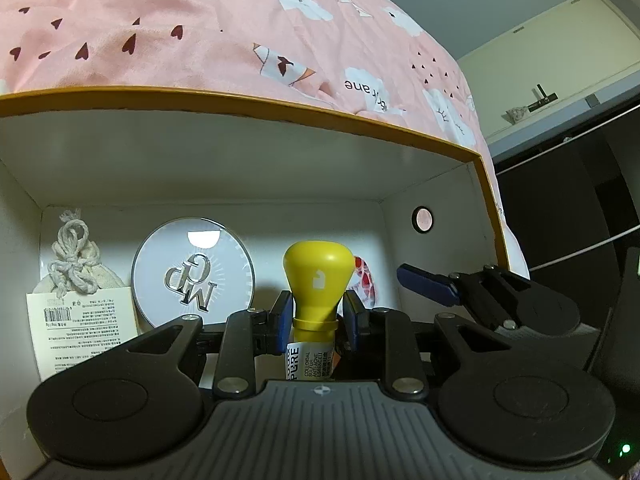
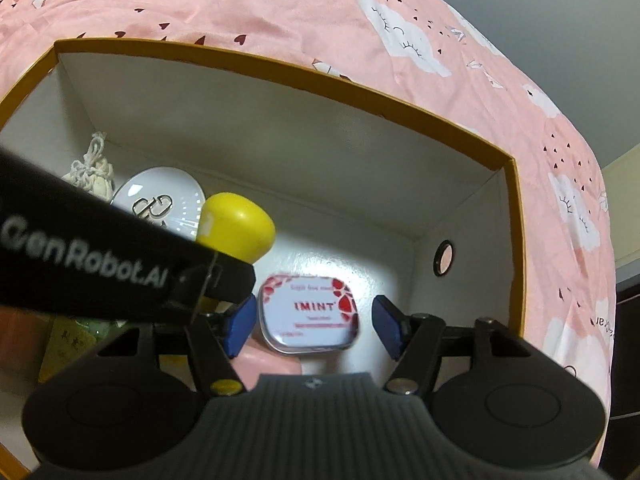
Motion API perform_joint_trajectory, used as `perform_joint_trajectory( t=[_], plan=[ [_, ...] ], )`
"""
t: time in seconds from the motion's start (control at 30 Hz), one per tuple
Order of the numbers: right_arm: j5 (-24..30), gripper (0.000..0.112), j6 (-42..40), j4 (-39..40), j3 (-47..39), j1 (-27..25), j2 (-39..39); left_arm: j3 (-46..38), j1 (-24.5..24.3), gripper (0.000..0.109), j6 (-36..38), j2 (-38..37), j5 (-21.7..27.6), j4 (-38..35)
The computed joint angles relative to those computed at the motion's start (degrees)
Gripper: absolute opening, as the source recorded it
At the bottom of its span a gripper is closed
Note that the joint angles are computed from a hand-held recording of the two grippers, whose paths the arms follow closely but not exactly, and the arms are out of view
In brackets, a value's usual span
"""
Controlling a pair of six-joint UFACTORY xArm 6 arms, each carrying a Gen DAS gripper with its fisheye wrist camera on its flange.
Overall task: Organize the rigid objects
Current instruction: 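Lower the mint tin into the box and open the right tool while left tool lowers bottle, then move both tools back over the items on the bed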
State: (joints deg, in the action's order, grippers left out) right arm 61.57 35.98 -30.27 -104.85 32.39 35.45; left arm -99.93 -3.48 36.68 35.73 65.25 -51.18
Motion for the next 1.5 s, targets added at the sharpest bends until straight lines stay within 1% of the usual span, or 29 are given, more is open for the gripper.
perform_joint_trajectory(
  t=[0.17, 0.27, 0.33, 0.47, 0.57, 0.63, 0.9, 0.97, 1.07, 1.2, 1.27, 1.37, 1.5],
  plan=[
    [0.15, 0.064, -0.56, -0.43, -0.68, 0.05, 0.3, -0.59, 0.02, 0.03, -0.33, 0.66, 0.91, -0.27],
    [1.43, 0.065, -1.05, -1.17, -1.37, 0.58, 0.62, -0.74, 0.1, 0.03, 0.59, 0.79, 1.17, -1.07],
    [0.82, 0.068, -1.36, -1.55, -0.41, 0.82, -0.04, -0.75, 0.27, 0.03, 0.47, 0.73, 1.58, -1.62],
    [0.26, 0.069, -0.52, -2.28, 0.78, 1.22, -0.87, 0.58, -0.05, 0.032, 1.69, -0.48, 0.31, -1.21],
    [0.74, 0.07, -0.68, -2.72, 0.4, 1.49, -0.77, 1.67, -0.08, 0.038, 2.16, -1.38, -0.44, -1.22],
    [1.68, 0.079, -0.33, -4.12, -0.01, 1.98, -0.66, 2.53, -0.18, 0.039, 3.13, -2.28, -1.41, -0.64],
    [2.06, 0.079, 1.94, -5.93, 1.49, 2.45, -2.6, 7.38, 0.31, 0.039, 6.94, -6.96, -4.78, -0.83],
    [1.62, 0.079, 3.96, -6.77, 3.25, 2.87, -4.12, 9.57, 0.7, 0.039, 9.14, -8.93, -5.83, -1.77],
    [-0.83, 0.079, 8.03, -7.6, 7.13, 3.28, -7.5, 12.58, 1.6, 0.039, 12.68, -12.08, -6.72, -3.57],
    [-3.93, 0.08, 15.83, -10.72, 11.28, 4.73, -11.64, 17.04, 3.64, 0.044, 17.41, -16.92, -8.37, -7.69],
    [-5.65, 0.082, 19.84, -12.91, 13.08, 5.72, -13.31, 19.76, 4.78, 0.044, 21.05, -19.78, -9.55, -9.68],
    [-7.8, 0.083, 25.7, -15.58, 14.26, 7.53, -14.62, 23.1, 6.45, 0.045, 25.9, -23.44, -11.15, -12.13],
    [-10.96, 0.084, 32.54, -19.35, 14.14, 9.75, -14.22, 27.04, 9.57, 0.045, 32.85, -27.52, -12.45, -14.8]
  ],
)
